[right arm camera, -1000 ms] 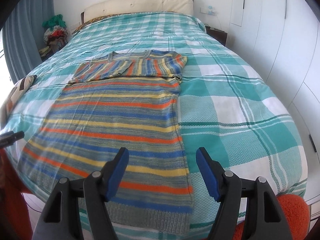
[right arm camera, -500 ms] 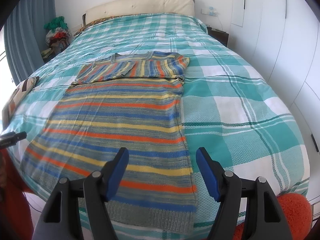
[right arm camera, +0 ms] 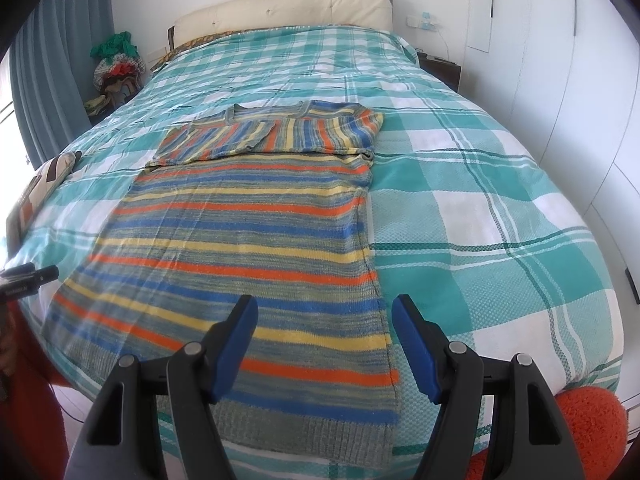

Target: Fold small clothes

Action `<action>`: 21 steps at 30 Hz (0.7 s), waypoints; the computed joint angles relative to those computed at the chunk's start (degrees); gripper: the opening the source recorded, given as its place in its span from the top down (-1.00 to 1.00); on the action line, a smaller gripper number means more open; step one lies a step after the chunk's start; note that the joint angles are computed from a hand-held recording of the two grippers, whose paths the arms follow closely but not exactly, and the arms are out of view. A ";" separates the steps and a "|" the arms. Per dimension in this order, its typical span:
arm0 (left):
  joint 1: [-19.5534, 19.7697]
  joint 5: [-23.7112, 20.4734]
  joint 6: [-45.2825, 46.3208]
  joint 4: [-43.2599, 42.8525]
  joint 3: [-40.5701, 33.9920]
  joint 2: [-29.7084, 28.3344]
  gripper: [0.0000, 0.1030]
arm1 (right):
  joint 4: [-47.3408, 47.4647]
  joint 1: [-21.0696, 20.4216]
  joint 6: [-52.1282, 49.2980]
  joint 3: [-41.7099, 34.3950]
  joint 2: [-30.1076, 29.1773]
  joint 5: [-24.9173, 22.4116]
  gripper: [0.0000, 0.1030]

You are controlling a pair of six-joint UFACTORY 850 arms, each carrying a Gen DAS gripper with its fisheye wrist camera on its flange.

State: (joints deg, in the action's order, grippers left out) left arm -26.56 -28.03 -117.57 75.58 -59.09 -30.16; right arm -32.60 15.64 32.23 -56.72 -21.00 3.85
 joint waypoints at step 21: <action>-0.23 -0.17 2.31 -1.51 -0.68 -0.51 -0.87 | -2.24 -0.13 2.40 -0.03 -0.07 -0.15 -0.35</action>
